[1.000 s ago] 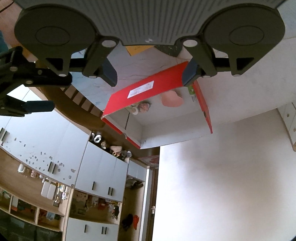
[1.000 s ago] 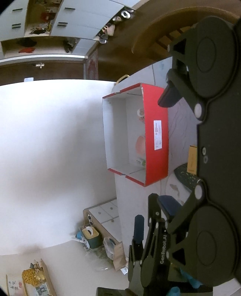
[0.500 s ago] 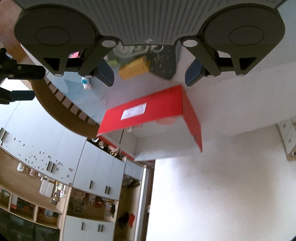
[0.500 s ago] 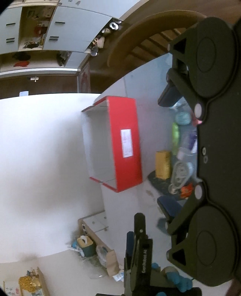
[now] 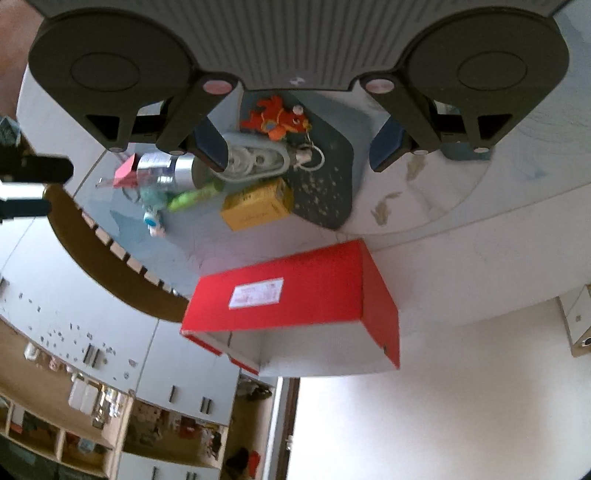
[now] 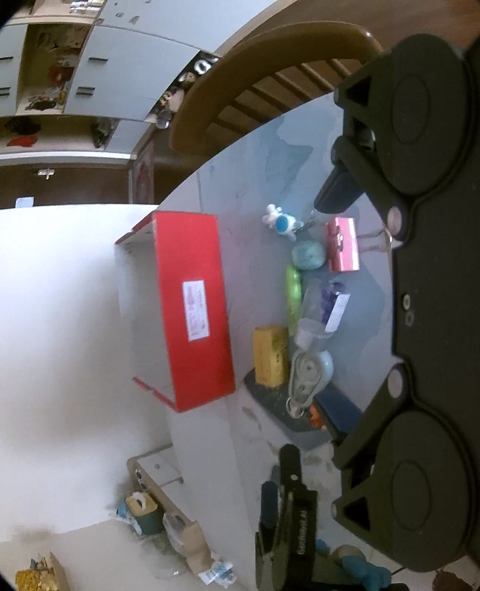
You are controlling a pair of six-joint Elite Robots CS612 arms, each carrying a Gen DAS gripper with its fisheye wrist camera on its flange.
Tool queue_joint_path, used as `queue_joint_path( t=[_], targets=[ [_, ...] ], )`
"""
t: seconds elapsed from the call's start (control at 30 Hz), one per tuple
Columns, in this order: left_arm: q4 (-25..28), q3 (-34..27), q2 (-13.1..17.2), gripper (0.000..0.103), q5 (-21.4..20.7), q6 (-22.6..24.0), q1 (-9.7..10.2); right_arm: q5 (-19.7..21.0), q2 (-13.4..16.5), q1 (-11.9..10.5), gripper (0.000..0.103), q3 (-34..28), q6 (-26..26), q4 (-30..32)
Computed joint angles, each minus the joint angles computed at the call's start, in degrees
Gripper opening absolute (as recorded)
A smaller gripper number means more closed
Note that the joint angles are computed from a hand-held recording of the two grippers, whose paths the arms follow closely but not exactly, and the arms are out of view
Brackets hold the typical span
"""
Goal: Organize rigid objects
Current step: 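Move both open tools back toward the items on the table, then grasp the orange fish keychain with the left tool while the right tool grasps the pink binder clip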
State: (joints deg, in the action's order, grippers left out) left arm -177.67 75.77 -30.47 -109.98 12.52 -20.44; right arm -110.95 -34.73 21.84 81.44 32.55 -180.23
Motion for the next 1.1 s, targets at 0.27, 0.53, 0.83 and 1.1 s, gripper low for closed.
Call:
queue_joint_path(
  t=[0.27, 0.53, 0.83, 1.1],
  targets=[
    [1.69, -0.10, 1.49, 0.084, 1.82, 4.01, -0.46, 1.87, 1.12, -1.50, 0.094, -0.12, -1.02, 4.40],
    [3.08, -1.16, 2.48, 0.084, 2.05, 5.54, -0.82, 4.99, 2.13, -2.89, 0.085, -0.25, -3.90, 6.24],
    [5.14, -1.96, 2.89, 0.083, 2.51, 4.79, -1.27, 7.56, 3.26, -3.89, 0.071, -1.45, -6.66, 6.50],
    [4.98, -2.32, 3.14, 0.067, 3.59, 4.67, -1.52, 7.72, 4.09, -4.18, 0.067, -2.70, -8.50, 7.50]
  ],
)
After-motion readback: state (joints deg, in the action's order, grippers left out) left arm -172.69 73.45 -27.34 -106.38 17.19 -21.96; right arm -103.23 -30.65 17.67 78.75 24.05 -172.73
